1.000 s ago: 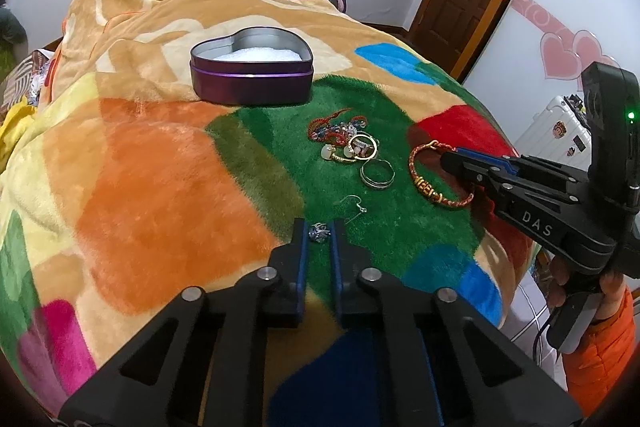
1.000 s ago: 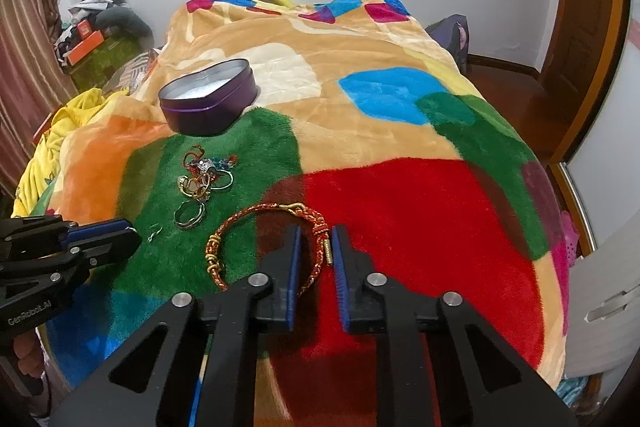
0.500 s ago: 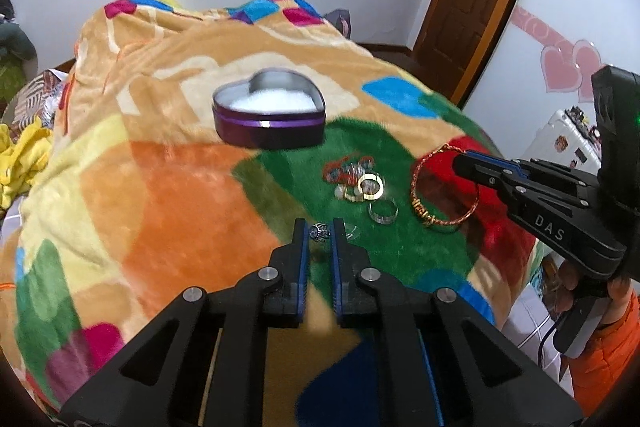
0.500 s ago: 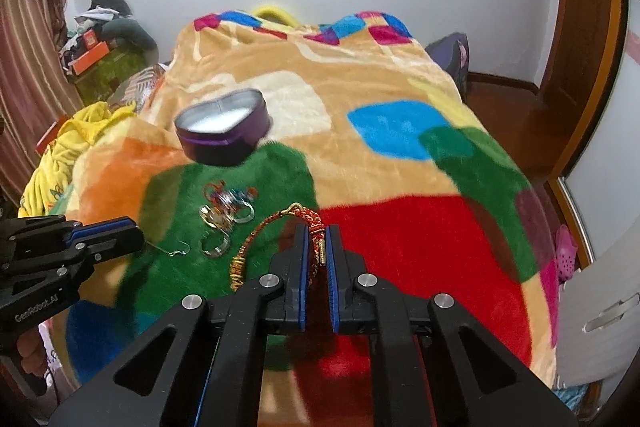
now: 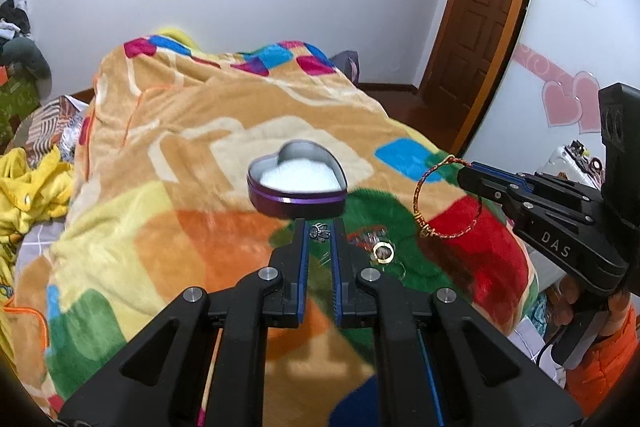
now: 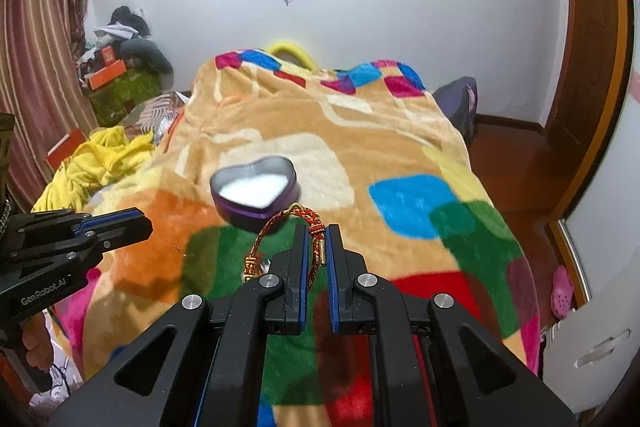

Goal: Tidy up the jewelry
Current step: 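Carry the bracelet with the right gripper into the heart tin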

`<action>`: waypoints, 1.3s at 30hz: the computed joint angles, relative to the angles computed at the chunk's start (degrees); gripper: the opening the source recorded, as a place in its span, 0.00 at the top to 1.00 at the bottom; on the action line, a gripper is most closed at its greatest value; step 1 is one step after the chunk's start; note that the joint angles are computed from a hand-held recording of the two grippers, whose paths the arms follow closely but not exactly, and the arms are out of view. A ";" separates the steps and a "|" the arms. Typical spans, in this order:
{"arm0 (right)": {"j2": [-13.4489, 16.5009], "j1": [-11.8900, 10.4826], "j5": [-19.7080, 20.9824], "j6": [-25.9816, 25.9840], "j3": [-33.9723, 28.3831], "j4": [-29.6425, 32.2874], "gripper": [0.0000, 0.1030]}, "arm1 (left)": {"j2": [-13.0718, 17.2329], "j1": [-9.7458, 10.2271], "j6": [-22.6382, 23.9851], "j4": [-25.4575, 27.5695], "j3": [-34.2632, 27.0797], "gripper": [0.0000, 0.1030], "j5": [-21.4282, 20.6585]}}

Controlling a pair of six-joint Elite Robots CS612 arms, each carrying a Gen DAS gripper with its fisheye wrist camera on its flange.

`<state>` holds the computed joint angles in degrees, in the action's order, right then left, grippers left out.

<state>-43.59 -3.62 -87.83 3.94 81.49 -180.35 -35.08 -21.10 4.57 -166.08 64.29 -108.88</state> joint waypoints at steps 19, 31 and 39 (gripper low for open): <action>3.96 0.35 2.70 0.32 -7.93 0.25 0.93 | 3.83 0.24 -0.49 0.14 -8.79 0.91 1.88; 7.14 0.13 5.16 0.27 -13.27 5.50 0.93 | 7.73 0.18 -0.03 5.09 -15.76 0.91 2.34; 8.83 -0.13 7.67 -0.30 -16.19 9.48 0.93 | 10.54 0.03 0.69 9.92 -20.50 0.91 2.38</action>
